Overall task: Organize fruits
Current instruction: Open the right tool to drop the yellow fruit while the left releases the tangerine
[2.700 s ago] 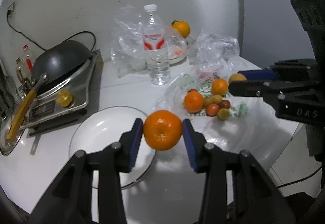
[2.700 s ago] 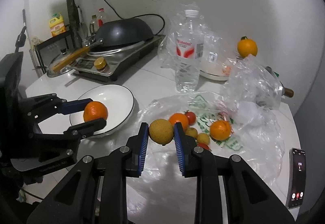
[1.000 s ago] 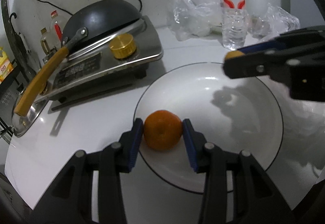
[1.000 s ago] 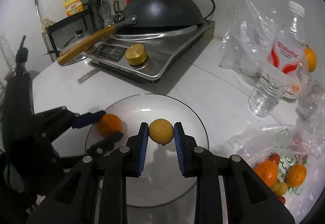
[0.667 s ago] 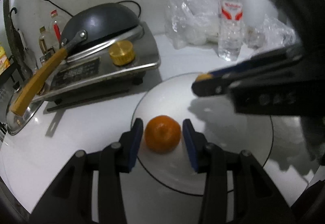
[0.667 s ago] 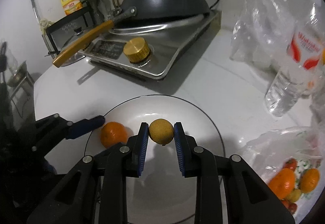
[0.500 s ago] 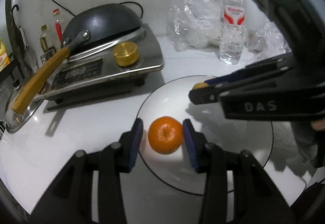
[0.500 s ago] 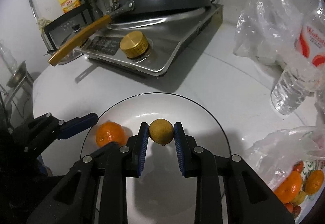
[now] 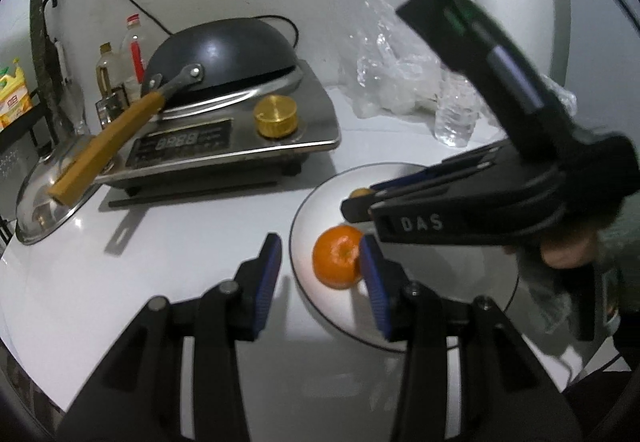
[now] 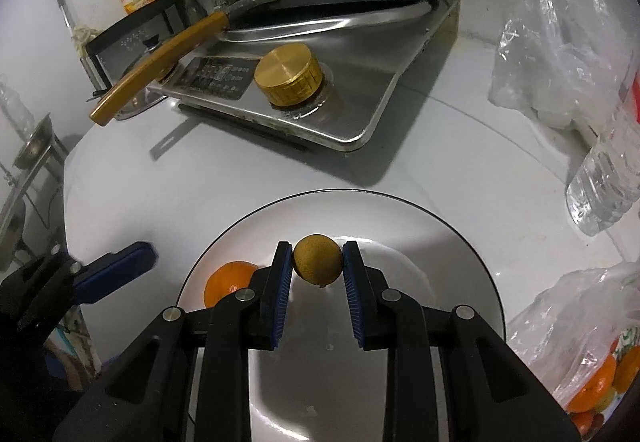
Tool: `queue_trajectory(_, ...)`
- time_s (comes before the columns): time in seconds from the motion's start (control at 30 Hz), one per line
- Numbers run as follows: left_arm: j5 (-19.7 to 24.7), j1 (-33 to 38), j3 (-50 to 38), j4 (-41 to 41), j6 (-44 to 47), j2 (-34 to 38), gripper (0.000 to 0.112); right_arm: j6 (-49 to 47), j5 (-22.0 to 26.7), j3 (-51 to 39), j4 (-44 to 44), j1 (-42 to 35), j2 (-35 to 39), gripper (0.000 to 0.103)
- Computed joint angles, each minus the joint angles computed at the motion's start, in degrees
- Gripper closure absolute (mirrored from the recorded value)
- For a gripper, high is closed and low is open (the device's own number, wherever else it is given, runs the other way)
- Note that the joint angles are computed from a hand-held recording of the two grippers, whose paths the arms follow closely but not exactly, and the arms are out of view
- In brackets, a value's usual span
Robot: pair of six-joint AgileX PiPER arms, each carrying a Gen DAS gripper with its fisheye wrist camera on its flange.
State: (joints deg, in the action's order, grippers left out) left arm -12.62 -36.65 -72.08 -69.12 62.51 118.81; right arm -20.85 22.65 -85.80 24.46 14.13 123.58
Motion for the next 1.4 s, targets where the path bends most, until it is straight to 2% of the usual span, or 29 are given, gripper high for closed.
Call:
queue_trajectory(0.2, -0.6, 0.2, 3.3, 4.9, -5.7, -1.9, 0.070, 1.4, -0.6, 0.5, -0.2, 0.1, -0.3, 0.075)
queue_trajectory(0.27, -0.6, 0.2, 3.6, 3.4, -4.5, -2.0, 0.070, 1.2, -1.0, 1.1, -0.1, 0.1, -0.7, 0.075)
queue_trajectory(0.4, -1.3, -0.3, 4.2, 2.7, -3.9, -2.6, 0.070, 1.2, -2.0, 3.0, 0.0, 0.2, -2.5, 0.068)
queue_trajectory(0.57, -2.0, -1.4, 4.8, 0.6, -2.2, -3.5, 0.070, 2.3, -4.2, 6.8, -1.5, 0.5, -6.0, 0.067)
queue_trajectory(0.7, -2.5, -3.0, 4.2, -7.2, 5.7, -3.8, 0.070, 2.9, -6.2, 10.7, -2.5, 0.4, -9.0, 0.067)
queue_trajectory(0.83, -3.9, -5.0, 4.7, -9.1, 6.8, -5.0, 0.070, 1.5, -8.7, 15.5, -1.6, 0.0, -13.1, 0.067)
queue_trajectory(0.93, -4.6, -6.5, 3.9, -15.3, 11.6, -5.1, 0.070, 0.5, -10.6, 19.6, -1.0, -0.6, -16.3, 0.067)
queue_trajectory(1.07, -5.8, -8.7, 3.5, -19.2, 14.4, -5.4, 0.070, -6.3, -12.7, 25.4, 5.1, -2.1, -20.4, 0.067)
queue_trajectory(1.17, -7.1, -10.0, 2.3, -25.5, 19.3, -5.0, 0.069, -12.1, -13.6, 29.2, 10.7, -3.6, -23.3, 0.067)
queue_trajectory(1.23, -7.4, -10.7, 1.8, -27.2, 19.8, -4.9, 0.058, -16.0, -14.2, 31.7, 14.3, -4.6, -25.3, 0.067)
queue_trajectory(1.33, -8.1, -11.8, 1.6, -28.0, 19.4, -5.0, 0.058, -19.9, -15.0, 35.0, 17.5, -5.8, -28.2, 0.067)
queue_trajectory(1.4, -8.7, -12.8, 0.8, -29.7, 20.8, -4.8, 0.057, -26.8, -15.3, 37.6, 24.2, -7.2, -30.3, 0.067)
